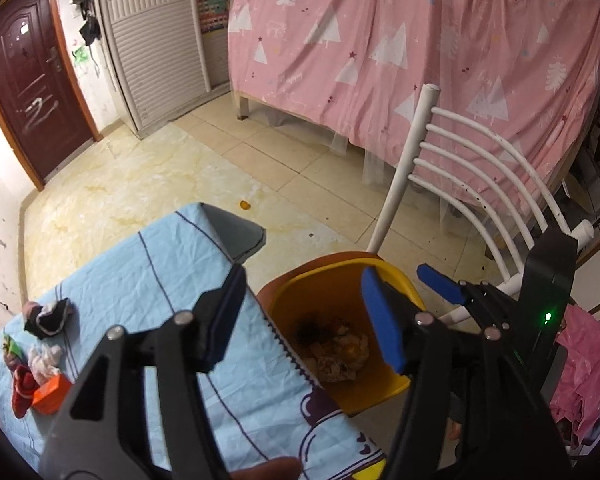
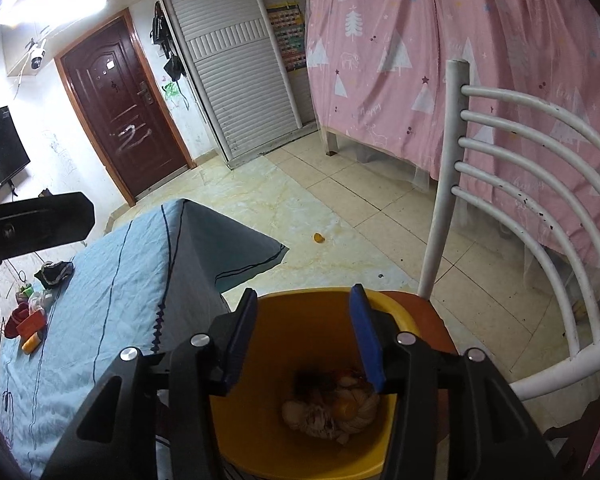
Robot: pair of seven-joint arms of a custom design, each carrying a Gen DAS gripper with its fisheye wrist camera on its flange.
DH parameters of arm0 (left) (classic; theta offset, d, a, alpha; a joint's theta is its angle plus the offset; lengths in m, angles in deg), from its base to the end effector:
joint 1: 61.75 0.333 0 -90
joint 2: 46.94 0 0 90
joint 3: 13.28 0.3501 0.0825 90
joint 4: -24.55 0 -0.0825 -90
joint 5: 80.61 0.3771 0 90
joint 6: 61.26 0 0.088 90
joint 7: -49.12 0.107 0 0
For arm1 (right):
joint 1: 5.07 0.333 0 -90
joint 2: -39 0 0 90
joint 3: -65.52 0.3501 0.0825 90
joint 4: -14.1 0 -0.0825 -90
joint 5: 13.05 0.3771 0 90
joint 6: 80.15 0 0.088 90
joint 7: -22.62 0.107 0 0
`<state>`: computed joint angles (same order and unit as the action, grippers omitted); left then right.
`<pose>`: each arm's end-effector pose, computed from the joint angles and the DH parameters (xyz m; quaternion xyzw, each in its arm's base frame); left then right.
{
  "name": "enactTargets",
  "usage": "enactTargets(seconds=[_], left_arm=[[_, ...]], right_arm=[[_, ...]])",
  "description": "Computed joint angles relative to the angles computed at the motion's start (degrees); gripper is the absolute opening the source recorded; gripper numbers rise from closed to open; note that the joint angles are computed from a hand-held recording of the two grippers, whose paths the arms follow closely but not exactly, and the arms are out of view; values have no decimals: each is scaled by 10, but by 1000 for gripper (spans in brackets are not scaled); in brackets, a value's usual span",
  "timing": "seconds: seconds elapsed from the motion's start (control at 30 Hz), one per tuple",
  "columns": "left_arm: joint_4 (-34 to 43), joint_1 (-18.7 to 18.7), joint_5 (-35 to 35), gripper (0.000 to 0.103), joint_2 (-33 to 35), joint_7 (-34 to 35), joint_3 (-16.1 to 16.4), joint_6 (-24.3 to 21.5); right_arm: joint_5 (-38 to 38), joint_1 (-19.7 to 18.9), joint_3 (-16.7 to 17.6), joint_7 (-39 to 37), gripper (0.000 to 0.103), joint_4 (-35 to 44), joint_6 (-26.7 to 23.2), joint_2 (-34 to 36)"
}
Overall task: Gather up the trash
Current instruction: 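Carry the black bag and yellow bowl over the yellow bin and release both, then move the left tool to the lavender knit hat while the right tool approaches the black-and-white sock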
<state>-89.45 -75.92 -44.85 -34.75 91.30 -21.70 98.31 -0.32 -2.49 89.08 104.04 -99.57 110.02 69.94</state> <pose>0.5782 -0.2628 0.4561 -0.6443 0.6915 -0.2445 0.2167 0.6283 0.2409 0.3379 -0.7146 0.5691 -0.1431 0.3808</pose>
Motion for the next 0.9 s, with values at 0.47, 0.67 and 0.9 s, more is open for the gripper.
enactTargets(seconds=[0.47,0.67,0.9], left_arm=[[-104,45,57,57,-100,-58,9,47],[-155,86,59,57,-147,-71,8,69],[-217,136,28,57,-194,-50,13,107]], right_arm=[[4,61,-21,-10,42,20,-19,-23],[18,154,-86,-19,42,47,-38,-29],[14,283,-188,-11,42,92,-79,-21]])
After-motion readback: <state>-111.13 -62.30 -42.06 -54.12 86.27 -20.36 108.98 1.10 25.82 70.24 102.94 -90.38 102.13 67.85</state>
